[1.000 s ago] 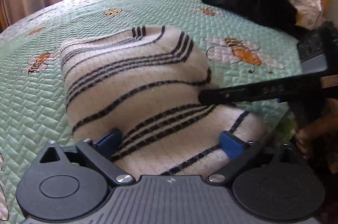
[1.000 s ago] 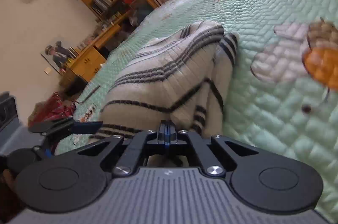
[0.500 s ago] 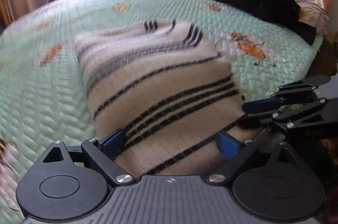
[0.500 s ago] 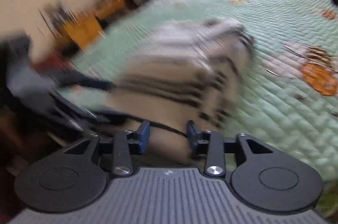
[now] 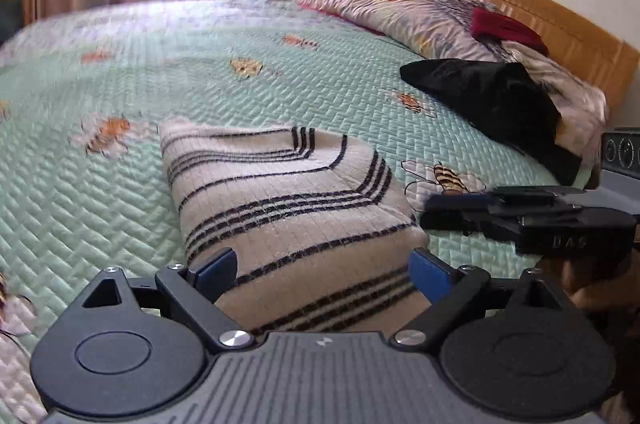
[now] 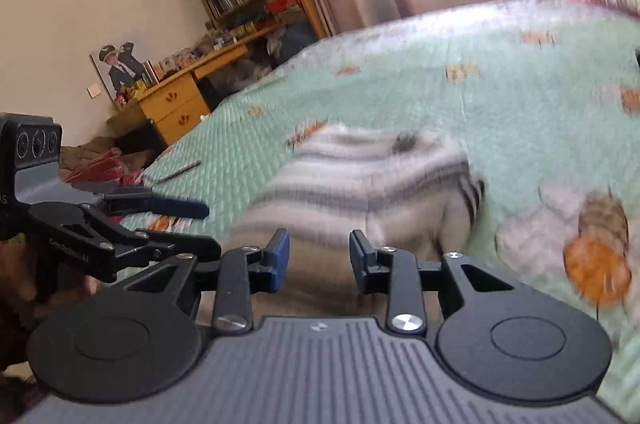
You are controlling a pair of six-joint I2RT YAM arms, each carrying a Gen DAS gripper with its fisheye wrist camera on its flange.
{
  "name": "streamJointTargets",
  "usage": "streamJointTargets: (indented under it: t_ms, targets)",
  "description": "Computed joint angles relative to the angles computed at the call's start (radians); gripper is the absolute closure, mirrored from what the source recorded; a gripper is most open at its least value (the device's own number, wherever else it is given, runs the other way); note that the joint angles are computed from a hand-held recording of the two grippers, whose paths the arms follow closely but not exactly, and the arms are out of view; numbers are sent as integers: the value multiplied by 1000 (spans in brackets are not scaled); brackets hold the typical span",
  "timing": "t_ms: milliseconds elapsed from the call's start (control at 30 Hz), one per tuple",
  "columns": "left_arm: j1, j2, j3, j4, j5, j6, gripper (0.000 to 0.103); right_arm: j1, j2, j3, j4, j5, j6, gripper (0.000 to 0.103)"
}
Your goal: Fold clothes
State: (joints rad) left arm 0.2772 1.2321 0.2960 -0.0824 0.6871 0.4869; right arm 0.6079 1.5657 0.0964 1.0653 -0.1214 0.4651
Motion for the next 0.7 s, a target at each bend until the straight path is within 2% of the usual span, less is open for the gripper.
streamJointTargets:
  t_ms: [33,100,167,200,300,333,367,433,500,533,600,633,667,700]
  targets:
    - [-16,23,-2,8,-3,-4,10,-34,76,24,87,-62,16,67]
    - [-42,19,-36,15,-3,24,10,-141,202,114,156,-319,95,66]
    - [-100,-5,-96,94,-44,12,9,-196,272,235,116,-471,141,60]
    - [-132,5,-117,146,-75,-4,8,-207,274,303,29,-517,132,60]
    - [-190,108,-139,283,-139,-43,3,-177,319,532,-379,-489,-61,60]
    - [-199,152,-138,315,-150,-46,1,-166,348,612,-498,-469,-121,65]
    - [-209,171,-143,336,-164,-44,1,-151,381,641,-541,-423,-167,89]
    - [-221,168,-154,349,-184,-32,1,-119,450,671,-561,-317,-237,89]
    - [-212,130,-145,295,-174,-14,1,-113,418,675,-604,-297,-234,89]
    - [-197,98,-127,235,-158,-9,2,-111,398,676,-628,-292,-230,89]
    - [-154,23,-66,75,-120,-16,4,-103,333,659,-662,-275,-220,81]
    - [-134,-10,-33,11,-112,-34,4,-99,290,643,-660,-252,-211,67]
    - [-115,-42,-7,-30,-109,-58,4,-93,255,629,-659,-215,-194,43]
    - [-102,-68,13,-50,-112,-78,4,-86,222,617,-661,-176,-176,33]
